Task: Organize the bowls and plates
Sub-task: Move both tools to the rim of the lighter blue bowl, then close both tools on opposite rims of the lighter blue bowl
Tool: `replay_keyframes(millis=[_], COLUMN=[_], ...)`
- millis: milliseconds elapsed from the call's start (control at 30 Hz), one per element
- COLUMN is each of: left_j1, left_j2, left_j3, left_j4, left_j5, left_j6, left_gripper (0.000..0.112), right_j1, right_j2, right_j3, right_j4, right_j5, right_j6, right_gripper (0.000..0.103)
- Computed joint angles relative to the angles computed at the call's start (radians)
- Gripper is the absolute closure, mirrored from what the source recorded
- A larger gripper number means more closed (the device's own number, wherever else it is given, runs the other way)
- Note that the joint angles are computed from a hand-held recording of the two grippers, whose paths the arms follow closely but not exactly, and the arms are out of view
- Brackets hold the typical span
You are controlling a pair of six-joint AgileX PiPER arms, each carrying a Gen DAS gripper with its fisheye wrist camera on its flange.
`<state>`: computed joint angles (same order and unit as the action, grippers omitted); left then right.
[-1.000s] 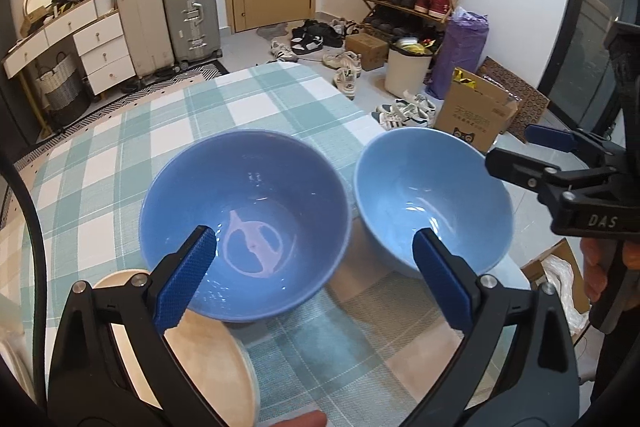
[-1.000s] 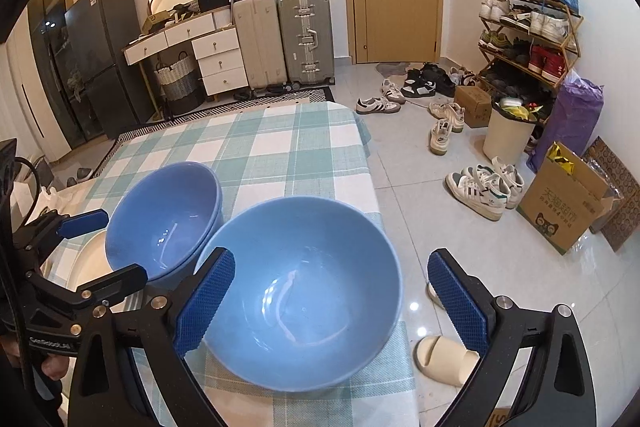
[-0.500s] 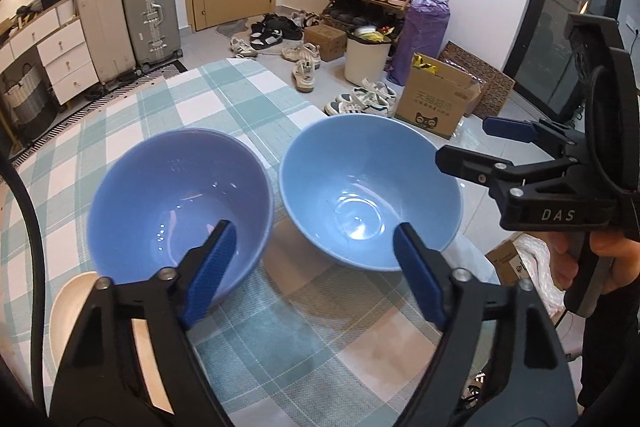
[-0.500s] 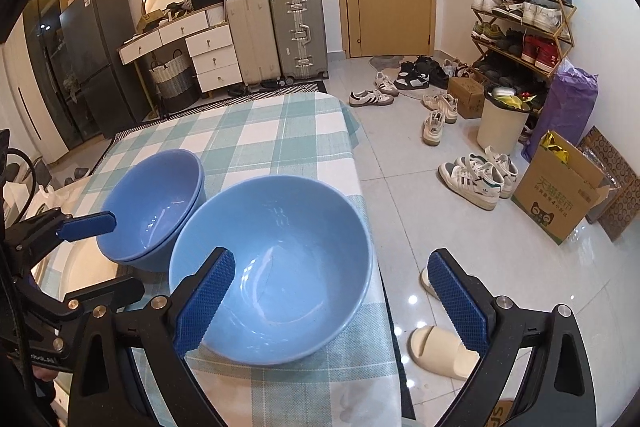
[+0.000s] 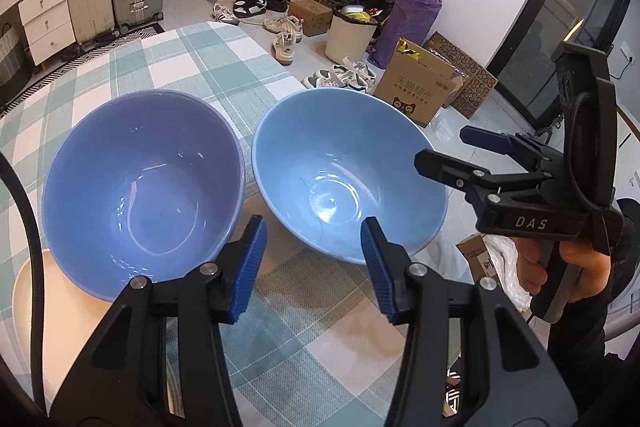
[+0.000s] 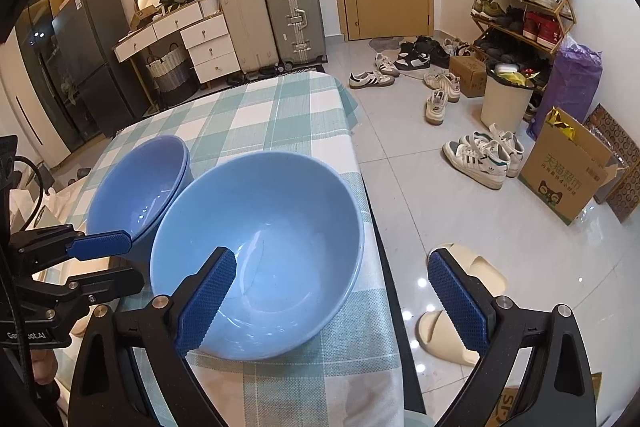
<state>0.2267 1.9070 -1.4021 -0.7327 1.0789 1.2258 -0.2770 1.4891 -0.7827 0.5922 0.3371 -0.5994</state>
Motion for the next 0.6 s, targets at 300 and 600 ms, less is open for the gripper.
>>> replay_keyframes(millis=[300, 600], left_j1=[-0.052, -0.073], left_j2=[0.027, 0.052], left_j3=[0.001, -0.005], left_j4=[0.031, 0.040], left_j5=[-0.068, -0.105], left_j6=[-0.036, -0.046], left_gripper=[0.067, 0.067], right_j1=[-0.017, -0.013], right_j2=[0.096, 0.140], right_j3=[-0.038, -0.056], right_j4=[0.083, 0.066], right_j5=[0.018, -0.013], right_j6=[-0.086, -0.056], right_gripper=[0.039, 0.062])
